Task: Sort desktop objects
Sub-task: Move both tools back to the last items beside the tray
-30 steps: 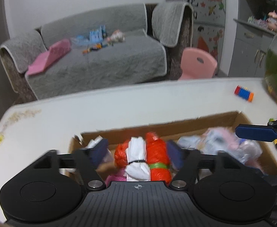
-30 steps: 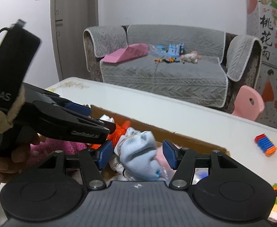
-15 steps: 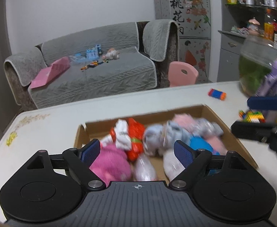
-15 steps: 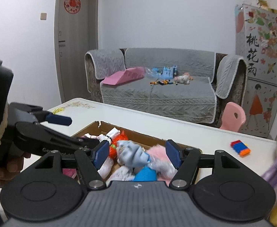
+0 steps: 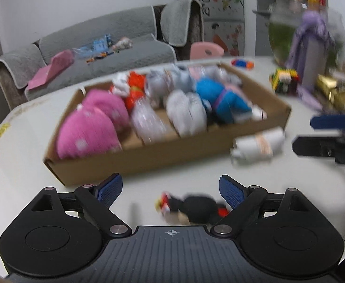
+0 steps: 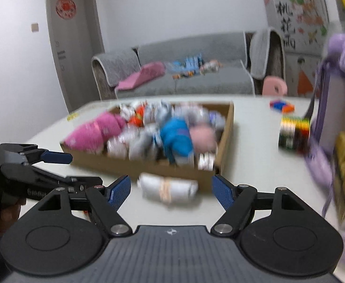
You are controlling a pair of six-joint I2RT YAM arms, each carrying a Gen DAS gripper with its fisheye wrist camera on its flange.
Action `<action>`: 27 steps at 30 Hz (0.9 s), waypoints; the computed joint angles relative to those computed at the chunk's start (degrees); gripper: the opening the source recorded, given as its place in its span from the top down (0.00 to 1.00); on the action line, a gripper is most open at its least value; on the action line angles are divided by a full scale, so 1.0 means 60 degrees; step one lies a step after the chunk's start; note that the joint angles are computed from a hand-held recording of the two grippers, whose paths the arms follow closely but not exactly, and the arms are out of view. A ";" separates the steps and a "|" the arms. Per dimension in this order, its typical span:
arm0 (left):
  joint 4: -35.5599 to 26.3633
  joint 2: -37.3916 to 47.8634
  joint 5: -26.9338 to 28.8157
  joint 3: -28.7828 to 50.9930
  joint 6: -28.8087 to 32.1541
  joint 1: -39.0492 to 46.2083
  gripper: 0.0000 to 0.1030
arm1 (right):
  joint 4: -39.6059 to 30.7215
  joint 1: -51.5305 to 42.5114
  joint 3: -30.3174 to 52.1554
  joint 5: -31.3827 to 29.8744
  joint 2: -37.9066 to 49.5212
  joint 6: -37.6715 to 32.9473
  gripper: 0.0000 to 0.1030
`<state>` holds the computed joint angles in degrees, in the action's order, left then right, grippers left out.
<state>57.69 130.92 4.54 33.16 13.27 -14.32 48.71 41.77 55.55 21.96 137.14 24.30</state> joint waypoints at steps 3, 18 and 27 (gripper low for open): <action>0.0795 0.0679 -0.0242 -0.0059 0.0052 -0.0249 0.10 | -0.0255 0.0029 0.0398 0.0086 0.0199 -0.0191 0.25; 0.1918 0.1313 0.0342 -0.0216 -0.0082 -0.0098 0.05 | -0.0794 0.0380 0.1145 0.0504 0.0852 -0.0024 0.13; 0.0704 0.0928 0.0952 0.0026 -0.0623 0.0470 0.03 | -0.1335 0.0447 0.1698 0.0698 0.1038 0.0260 0.10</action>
